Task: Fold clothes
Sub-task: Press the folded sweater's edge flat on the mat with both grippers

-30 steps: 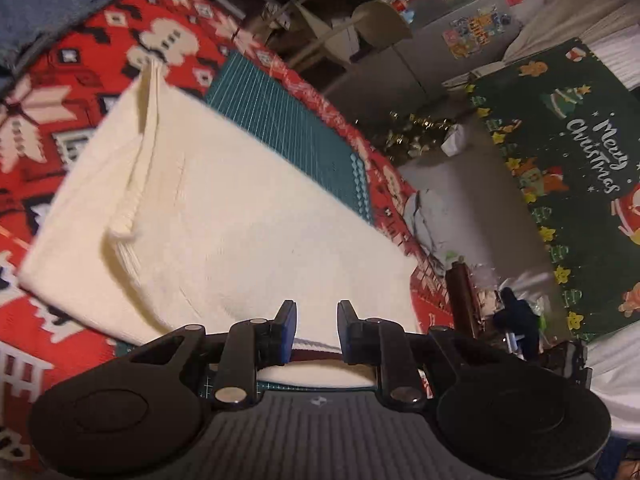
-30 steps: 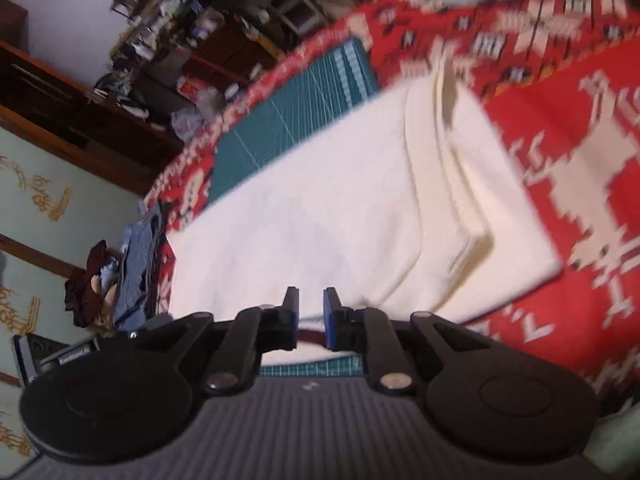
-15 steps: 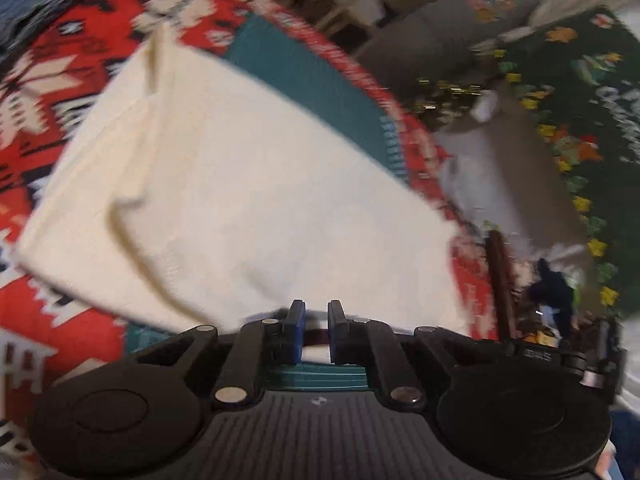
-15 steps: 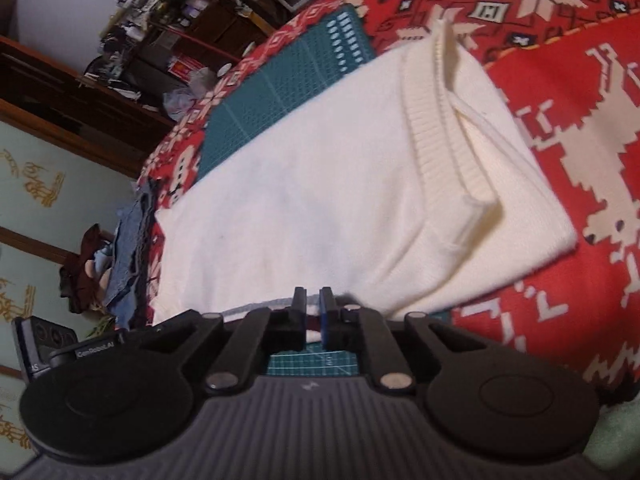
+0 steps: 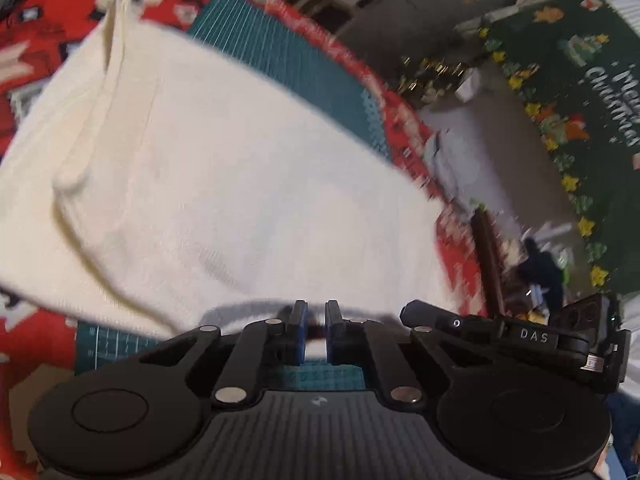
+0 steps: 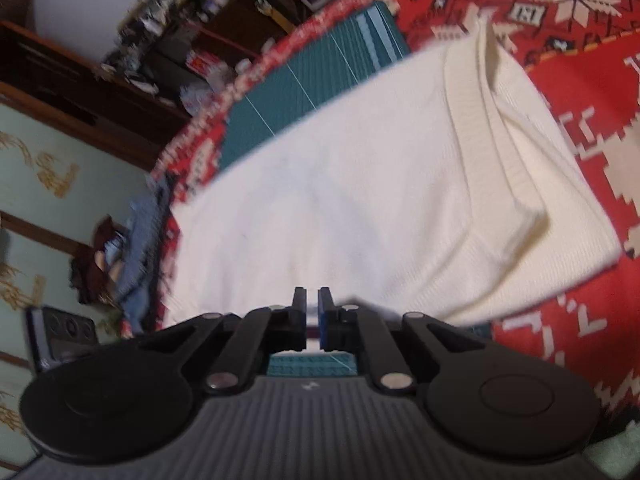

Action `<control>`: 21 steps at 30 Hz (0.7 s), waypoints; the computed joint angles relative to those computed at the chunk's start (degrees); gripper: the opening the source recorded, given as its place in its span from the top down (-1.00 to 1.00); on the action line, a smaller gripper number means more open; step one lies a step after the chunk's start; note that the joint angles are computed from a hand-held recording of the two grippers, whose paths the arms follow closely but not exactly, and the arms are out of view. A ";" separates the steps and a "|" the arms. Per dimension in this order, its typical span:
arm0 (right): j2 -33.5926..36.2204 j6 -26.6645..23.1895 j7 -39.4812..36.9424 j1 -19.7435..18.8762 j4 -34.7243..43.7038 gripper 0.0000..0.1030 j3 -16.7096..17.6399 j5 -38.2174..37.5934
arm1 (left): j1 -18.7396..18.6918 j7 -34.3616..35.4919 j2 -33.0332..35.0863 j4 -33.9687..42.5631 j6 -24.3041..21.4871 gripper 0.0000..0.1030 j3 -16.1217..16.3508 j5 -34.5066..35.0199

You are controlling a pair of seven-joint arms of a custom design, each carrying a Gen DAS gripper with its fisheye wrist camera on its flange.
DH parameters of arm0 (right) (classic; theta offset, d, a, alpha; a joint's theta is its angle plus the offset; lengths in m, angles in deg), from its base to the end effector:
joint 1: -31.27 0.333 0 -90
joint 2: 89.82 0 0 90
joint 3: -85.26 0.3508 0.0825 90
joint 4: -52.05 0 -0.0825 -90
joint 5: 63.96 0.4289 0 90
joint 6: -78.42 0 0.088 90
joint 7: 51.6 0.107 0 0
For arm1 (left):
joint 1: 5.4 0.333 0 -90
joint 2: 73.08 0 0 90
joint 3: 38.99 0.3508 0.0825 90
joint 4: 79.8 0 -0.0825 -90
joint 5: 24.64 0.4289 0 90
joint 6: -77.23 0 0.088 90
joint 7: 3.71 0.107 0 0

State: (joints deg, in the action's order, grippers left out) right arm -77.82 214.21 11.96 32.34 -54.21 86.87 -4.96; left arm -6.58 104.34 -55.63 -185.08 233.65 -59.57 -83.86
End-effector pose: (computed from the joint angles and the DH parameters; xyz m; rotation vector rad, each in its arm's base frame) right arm 0.6881 0.0410 0.4581 -1.4902 1.7462 0.2669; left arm 0.6789 -0.2126 0.4337 2.0635 -1.6715 1.2605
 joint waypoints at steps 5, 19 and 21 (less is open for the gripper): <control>1.17 6.21 -5.31 -0.26 1.96 0.82 1.14 8.78 | 1.98 14.52 2.20 4.13 7.44 0.86 -3.54 -17.25; 21.76 16.88 6.23 0.76 23.96 0.90 6.54 7.24 | -4.46 3.68 21.60 26.75 14.36 0.89 -1.16 -10.80; 24.38 17.18 10.29 1.59 26.89 0.90 6.37 3.19 | -7.01 -4.04 23.23 28.64 12.87 0.89 2.39 -3.97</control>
